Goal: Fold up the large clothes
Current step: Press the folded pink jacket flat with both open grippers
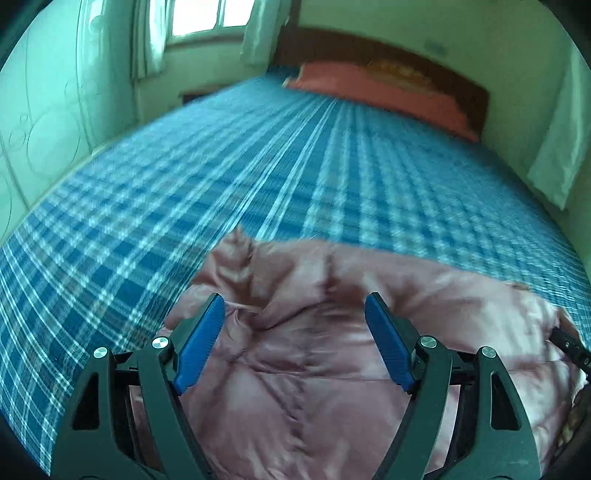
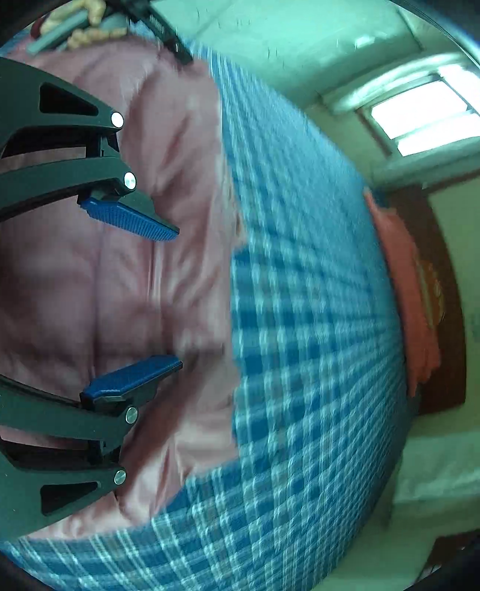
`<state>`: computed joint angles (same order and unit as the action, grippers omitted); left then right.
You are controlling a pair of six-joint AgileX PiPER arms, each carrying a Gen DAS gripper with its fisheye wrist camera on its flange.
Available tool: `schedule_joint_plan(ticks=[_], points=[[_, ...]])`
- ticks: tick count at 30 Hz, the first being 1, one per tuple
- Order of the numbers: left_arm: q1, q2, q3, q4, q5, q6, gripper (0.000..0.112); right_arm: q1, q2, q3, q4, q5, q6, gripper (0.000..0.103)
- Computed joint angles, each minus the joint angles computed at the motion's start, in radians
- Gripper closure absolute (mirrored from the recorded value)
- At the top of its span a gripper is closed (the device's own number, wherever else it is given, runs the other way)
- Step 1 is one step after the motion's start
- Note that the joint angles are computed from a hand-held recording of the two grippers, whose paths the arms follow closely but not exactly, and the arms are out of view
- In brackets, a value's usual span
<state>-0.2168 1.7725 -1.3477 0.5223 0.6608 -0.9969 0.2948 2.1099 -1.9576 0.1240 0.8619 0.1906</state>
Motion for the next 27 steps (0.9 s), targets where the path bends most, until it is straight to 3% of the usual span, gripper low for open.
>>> schedule_joint_plan(ticks=[2, 6, 11, 13, 15, 17, 22, 27], points=[[0.037, 0.038, -0.014, -0.098, -0.021, 0.072, 0.032, -0.014, 0.015, 0.010, 0.042, -0.020, -0.028, 0.038], [0.013, 0.072, -0.075, -0.053, 0.046, 0.058, 0.031, 0.006, 0.024, -0.043, -0.026, 0.035, 0.001, 0.038], [0.023, -0.115, 0.078, -0.113, -0.014, 0.059, 0.031, 0.037, -0.069, 0.025, -0.197, 0.059, 0.082, 0.038], [0.016, -0.120, 0.112, -0.055, -0.023, 0.020, 0.031, 0.008, -0.065, 0.070, -0.147, 0.047, 0.041, 0.036], [0.036, -0.062, 0.096, -0.129, -0.011, 0.112, 0.030, -0.027, -0.065, 0.092, -0.050, 0.017, -0.005, 0.033], [0.051, -0.077, 0.098, -0.159, -0.020, 0.126, 0.030, -0.035, -0.087, 0.093, -0.050, 0.042, 0.016, 0.033], [0.054, -0.203, 0.158, -0.183, 0.028, 0.143, 0.030, -0.065, -0.286, 0.301, -0.061, 0.007, -0.001, 0.033], [0.082, -0.460, 0.385, -0.224, 0.012, 0.125, 0.029, -0.147, -0.556, 0.613, 0.045, -0.035, -0.085, 0.033]])
